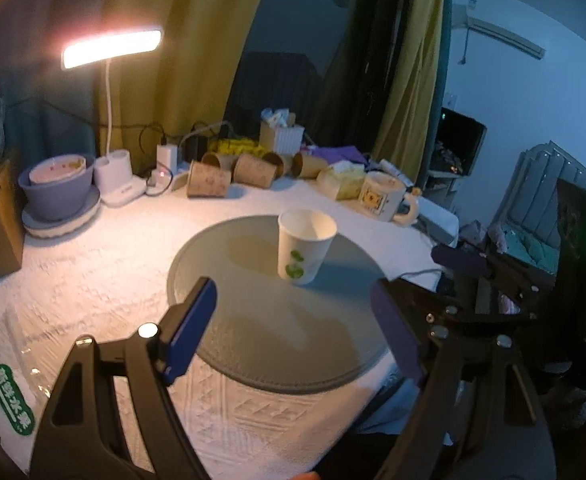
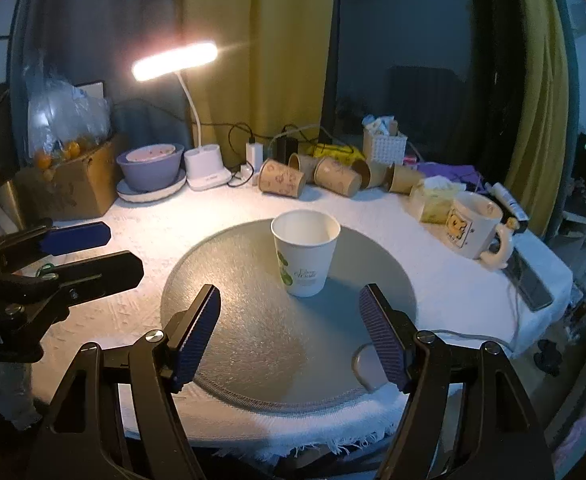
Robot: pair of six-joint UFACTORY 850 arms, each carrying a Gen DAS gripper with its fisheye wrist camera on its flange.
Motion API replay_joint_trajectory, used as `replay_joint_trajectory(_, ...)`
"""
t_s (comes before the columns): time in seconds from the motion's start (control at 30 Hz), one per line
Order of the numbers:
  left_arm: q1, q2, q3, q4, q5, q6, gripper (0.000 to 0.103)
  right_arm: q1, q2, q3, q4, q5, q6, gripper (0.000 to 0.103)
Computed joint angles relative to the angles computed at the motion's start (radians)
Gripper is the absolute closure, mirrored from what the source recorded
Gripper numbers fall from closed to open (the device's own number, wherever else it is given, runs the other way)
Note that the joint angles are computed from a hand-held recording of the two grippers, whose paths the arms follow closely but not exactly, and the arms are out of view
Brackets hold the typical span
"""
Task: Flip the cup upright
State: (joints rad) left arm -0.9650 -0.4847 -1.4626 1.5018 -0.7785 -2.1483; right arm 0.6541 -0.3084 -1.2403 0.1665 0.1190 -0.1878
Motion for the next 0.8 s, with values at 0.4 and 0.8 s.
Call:
replay_joint_trajectory(0.4, -0.042, 0.045, 0.028, 0.081, -0.100, -0.040, 0.022, 0.023, 0.102, 0.063, 0.299, 0.043, -0.291, 0.028)
replay_joint_trajectory(0.8, -0.075, 0.075, 0.041, 0.141, -0.179, -0.054, 0.022, 0.040, 0.169, 0.101, 0.396, 0.087, -0.383, 0.028)
